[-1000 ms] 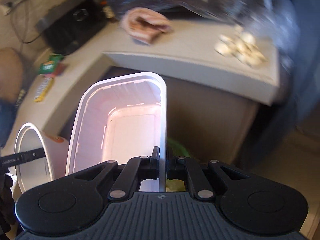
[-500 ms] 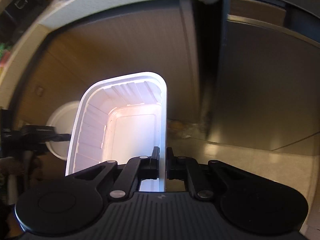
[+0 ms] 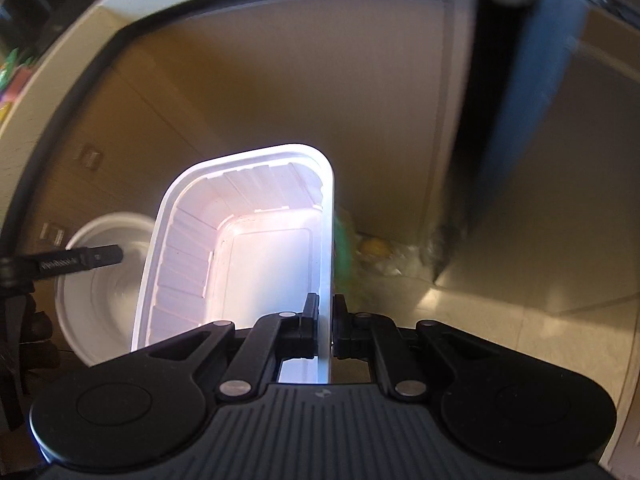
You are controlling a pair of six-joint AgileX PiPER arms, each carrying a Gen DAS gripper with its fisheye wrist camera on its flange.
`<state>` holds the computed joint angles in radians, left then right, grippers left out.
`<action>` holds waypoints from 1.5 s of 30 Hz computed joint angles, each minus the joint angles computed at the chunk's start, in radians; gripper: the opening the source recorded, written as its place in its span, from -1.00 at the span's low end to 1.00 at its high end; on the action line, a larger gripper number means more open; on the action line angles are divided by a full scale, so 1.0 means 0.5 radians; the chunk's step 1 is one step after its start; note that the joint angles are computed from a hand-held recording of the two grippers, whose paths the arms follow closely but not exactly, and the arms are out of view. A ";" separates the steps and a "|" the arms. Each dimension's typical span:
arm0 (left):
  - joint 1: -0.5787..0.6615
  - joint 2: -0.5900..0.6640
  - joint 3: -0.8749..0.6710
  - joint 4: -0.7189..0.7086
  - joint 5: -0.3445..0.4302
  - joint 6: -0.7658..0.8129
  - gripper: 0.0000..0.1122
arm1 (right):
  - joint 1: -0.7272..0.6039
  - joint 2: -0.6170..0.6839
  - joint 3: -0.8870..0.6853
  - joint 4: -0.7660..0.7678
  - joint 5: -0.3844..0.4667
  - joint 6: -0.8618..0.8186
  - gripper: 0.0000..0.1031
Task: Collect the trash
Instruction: 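Carry the cup and tray in both tools down over the green bin, then open the left tool to drop the cup while the right tool drops the tray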
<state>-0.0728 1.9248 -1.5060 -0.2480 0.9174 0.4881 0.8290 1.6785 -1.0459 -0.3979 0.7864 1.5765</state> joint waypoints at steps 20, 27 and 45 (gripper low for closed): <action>0.098 -0.055 -0.243 -0.227 0.287 -0.081 -0.32 | 0.026 -0.158 0.182 -0.009 -0.082 0.190 -0.88; 0.322 -0.127 -0.365 -0.528 0.392 -0.077 -0.32 | -0.110 -0.163 0.157 -0.069 -0.367 0.043 -0.76; 0.893 -0.244 -0.770 -0.925 0.581 0.001 -0.32 | -0.213 0.359 -0.409 0.489 -0.079 -0.784 0.26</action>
<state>0.3736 1.8028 -1.8909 -0.7104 1.2079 0.4885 0.7225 1.8580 -1.2502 -0.1535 0.7468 1.1847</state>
